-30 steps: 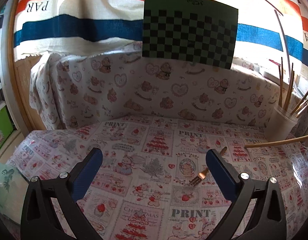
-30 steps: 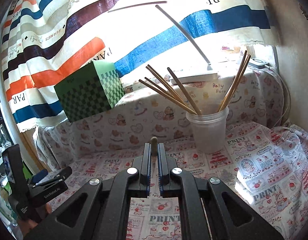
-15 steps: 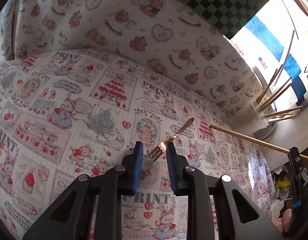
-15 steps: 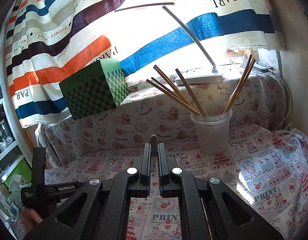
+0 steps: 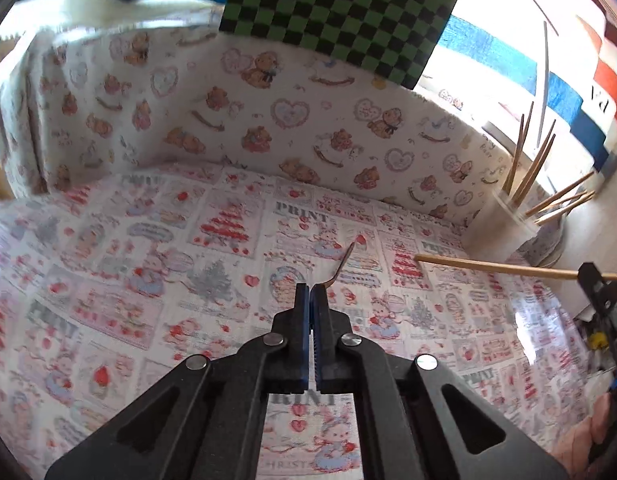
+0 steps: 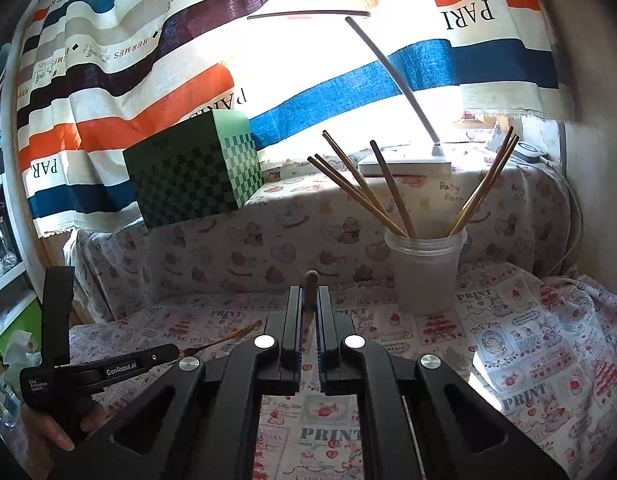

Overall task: Organize utensils
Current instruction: 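Lift the chopstick upright with the right tool while the left tool closes empty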

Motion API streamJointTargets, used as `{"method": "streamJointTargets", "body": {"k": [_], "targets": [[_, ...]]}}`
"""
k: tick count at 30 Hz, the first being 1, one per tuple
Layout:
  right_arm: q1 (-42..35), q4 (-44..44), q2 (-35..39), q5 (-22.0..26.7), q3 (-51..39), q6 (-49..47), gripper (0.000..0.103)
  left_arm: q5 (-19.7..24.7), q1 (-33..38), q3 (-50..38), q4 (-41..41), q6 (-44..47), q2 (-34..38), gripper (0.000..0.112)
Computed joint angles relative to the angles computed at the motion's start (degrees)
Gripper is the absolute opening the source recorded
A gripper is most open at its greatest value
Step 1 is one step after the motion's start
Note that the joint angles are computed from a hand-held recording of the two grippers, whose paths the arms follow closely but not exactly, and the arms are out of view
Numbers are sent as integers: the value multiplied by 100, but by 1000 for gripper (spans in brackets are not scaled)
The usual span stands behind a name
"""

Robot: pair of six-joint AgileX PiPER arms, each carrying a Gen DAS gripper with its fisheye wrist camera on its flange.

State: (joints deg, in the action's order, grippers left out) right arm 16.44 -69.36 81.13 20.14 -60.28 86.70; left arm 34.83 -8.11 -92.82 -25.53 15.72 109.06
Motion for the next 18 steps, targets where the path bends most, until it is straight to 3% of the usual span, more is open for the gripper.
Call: {"method": "streamJointTargets", "body": {"k": [2, 5, 9, 11, 14, 16, 18], "targets": [[-18, 68, -2, -40, -3, -65, 7, -559, -225, 487, 1146, -610, -417, 1], [3, 164, 21, 27, -42, -188, 7, -882, -390, 976, 2347, -1205, -873, 1], [3, 251, 14, 5, -40, -263, 7, -847, -295, 1050, 2756, -1691, -1169, 1], [16, 243, 3, 24, -35, -259, 7, -909, -242, 1058, 2553, -1422, -1365, 1], [-4, 172, -69, -32, 24, -179, 7, -601, -106, 776, 1707, -587, -1488, 1], [10, 66, -102, 10, 48, -71, 7, -235, -254, 420, 2065, -742, -1414, 1], [-17, 126, -117, 6, 48, -105, 7, 256, -556, 32, 2920, -1118, -1273, 1]]}}
